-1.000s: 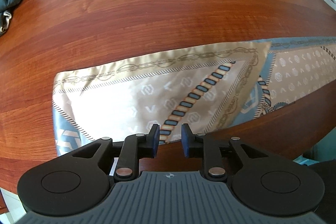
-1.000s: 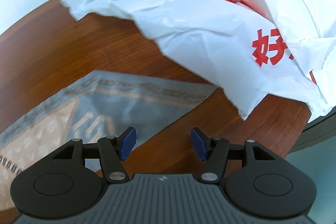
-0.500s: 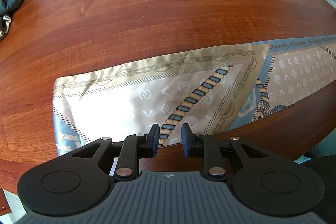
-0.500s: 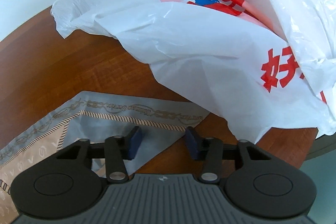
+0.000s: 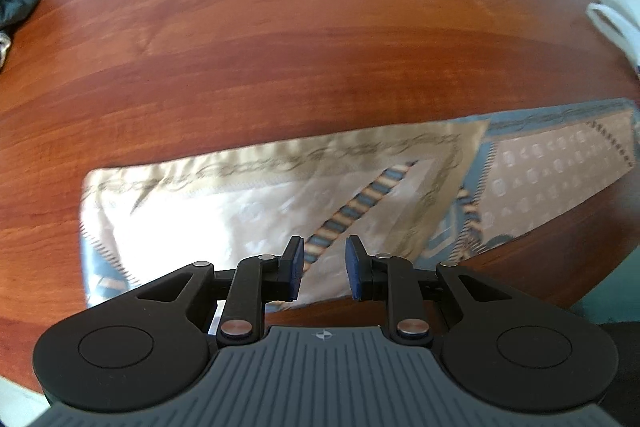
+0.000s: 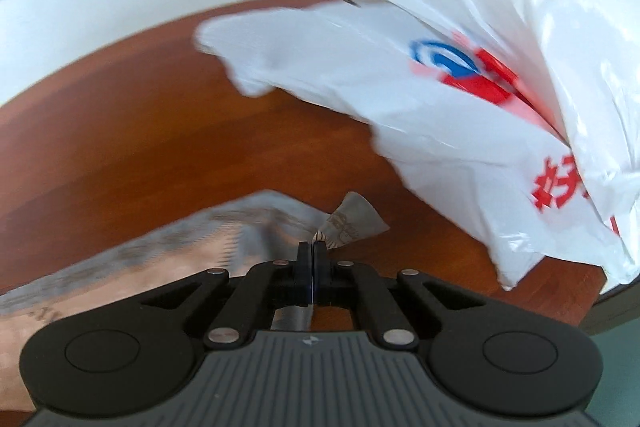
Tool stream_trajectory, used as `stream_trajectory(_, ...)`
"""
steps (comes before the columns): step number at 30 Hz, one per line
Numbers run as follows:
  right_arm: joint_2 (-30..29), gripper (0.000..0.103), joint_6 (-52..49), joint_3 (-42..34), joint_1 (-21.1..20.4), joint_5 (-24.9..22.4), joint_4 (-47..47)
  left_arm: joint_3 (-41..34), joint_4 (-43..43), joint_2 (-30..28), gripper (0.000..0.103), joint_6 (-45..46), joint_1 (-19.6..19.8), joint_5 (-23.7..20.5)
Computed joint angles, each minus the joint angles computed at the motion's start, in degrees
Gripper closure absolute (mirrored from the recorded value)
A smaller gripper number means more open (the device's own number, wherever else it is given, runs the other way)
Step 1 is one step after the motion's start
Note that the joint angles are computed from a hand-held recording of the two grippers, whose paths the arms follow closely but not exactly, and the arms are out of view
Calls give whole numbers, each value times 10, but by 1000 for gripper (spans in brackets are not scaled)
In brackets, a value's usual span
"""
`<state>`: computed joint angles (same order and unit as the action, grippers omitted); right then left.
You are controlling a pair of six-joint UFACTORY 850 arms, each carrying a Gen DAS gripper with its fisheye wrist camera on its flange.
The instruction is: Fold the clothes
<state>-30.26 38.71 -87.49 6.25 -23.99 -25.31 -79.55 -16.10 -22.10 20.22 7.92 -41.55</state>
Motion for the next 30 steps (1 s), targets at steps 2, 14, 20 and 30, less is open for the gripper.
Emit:
stream_trajectory(2,10,102,-19,6,13,6,20,-1,-20,0,78,20,0,2)
stream_trajectory(14,30,102,-202,0,101,5,212,-4,-103,-7,78,100,14,-6)
stream_trajectory(20,3,102,-328,-36,147,-24,344,3,-134,-5,78,130,19,-12)
stream_trajectory(30,-56,102,-468,-113,206,-92,483,18,-175,3,75,160,19,-15)
